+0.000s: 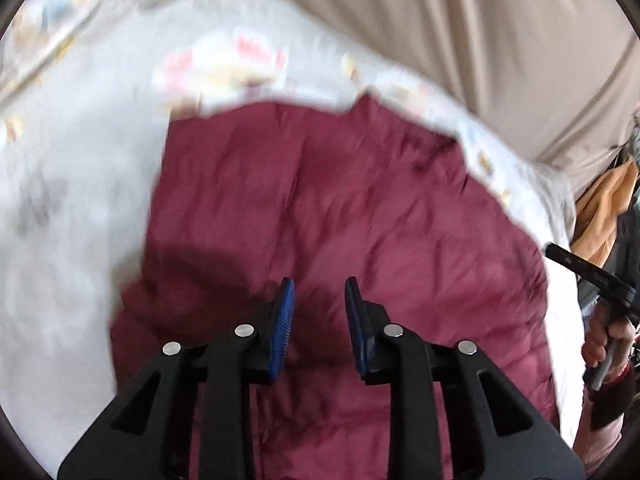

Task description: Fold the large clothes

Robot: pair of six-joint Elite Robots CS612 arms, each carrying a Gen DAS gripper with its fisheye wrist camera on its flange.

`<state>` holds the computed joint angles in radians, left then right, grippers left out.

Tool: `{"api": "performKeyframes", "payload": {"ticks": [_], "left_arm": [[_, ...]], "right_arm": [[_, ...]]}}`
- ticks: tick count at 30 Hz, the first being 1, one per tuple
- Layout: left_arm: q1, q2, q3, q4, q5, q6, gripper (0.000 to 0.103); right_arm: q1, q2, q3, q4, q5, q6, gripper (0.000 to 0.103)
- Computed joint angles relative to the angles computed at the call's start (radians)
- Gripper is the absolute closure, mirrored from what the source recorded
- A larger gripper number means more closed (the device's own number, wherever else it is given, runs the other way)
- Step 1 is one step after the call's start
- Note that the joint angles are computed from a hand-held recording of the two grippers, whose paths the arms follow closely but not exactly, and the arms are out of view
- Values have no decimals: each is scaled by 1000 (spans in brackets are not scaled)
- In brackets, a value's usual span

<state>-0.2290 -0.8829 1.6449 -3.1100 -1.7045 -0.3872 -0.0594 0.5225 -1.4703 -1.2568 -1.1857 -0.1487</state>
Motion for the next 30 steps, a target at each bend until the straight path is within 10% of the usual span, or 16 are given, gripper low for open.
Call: {"api": "performKeyframes", "payload": {"ticks": [6,13,17,23,25,27,30], "left_arm": [[-24,30,-100,50,80,52,76],[-25,73,-130,172,52,50,76],[-16,71,-128,174,34,33,76],[-16,72,-160,109,31,39,75],[-22,93,-201,141,29,36,75],[-27,107,-226,181,25,24,75],[-24,87,-189,163,22,26,75]], "right_arm": [[81,-131,318,-93,63,-36,101],[137,-232,634,-209,-70,-57,103],[108,-186,544,-405,-77,107,99],[58,-136,415,-215,-47,28,99],[62,-136,438,-185,-145,15,103],[62,-121,433,-250,-270,79,103],[25,-84,335,-302,-217,193,103]]}}
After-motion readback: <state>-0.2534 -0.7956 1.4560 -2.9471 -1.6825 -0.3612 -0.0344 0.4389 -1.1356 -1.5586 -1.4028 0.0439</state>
